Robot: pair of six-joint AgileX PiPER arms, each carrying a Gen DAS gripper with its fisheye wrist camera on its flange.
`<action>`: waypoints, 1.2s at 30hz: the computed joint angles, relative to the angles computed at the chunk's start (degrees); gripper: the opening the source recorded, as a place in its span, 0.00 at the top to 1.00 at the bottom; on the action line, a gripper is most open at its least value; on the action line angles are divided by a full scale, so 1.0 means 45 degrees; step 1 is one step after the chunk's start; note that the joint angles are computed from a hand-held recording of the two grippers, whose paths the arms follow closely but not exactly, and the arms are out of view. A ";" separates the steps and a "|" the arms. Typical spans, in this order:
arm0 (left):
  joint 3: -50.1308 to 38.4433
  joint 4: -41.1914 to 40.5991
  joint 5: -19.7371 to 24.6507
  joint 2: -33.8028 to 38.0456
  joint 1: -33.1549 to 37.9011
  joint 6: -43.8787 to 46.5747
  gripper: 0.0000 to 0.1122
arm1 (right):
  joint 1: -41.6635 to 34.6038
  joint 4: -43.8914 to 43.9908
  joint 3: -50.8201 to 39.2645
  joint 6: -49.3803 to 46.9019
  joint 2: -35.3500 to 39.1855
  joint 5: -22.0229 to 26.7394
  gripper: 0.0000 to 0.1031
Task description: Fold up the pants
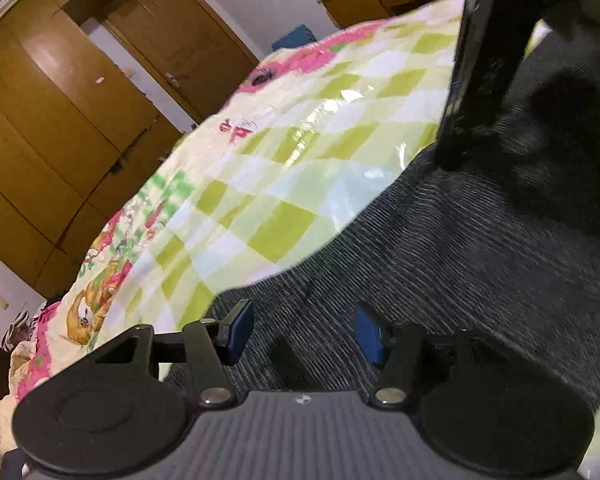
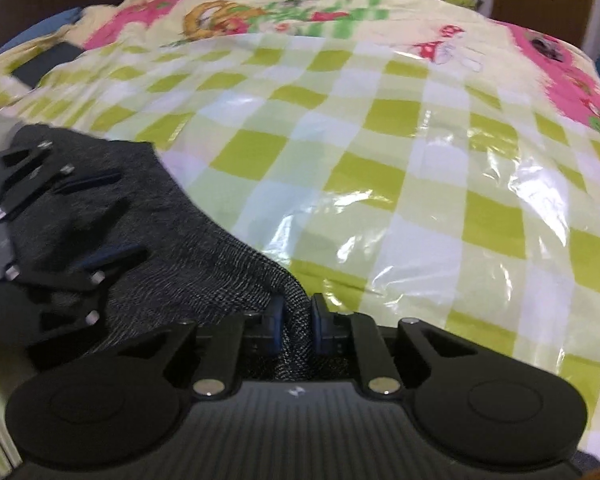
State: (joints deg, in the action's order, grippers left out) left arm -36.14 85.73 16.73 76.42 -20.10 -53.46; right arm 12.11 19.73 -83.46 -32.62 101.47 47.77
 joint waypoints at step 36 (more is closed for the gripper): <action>0.0245 -0.8545 0.8068 -0.4824 -0.7912 0.4045 0.38 | -1.0101 0.3283 0.9244 0.0602 -0.8957 -0.2783 0.57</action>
State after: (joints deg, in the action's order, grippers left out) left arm -35.04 47.28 53.04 54.71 -55.70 -35.26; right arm -33.35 34.50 -41.87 -29.91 61.17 35.25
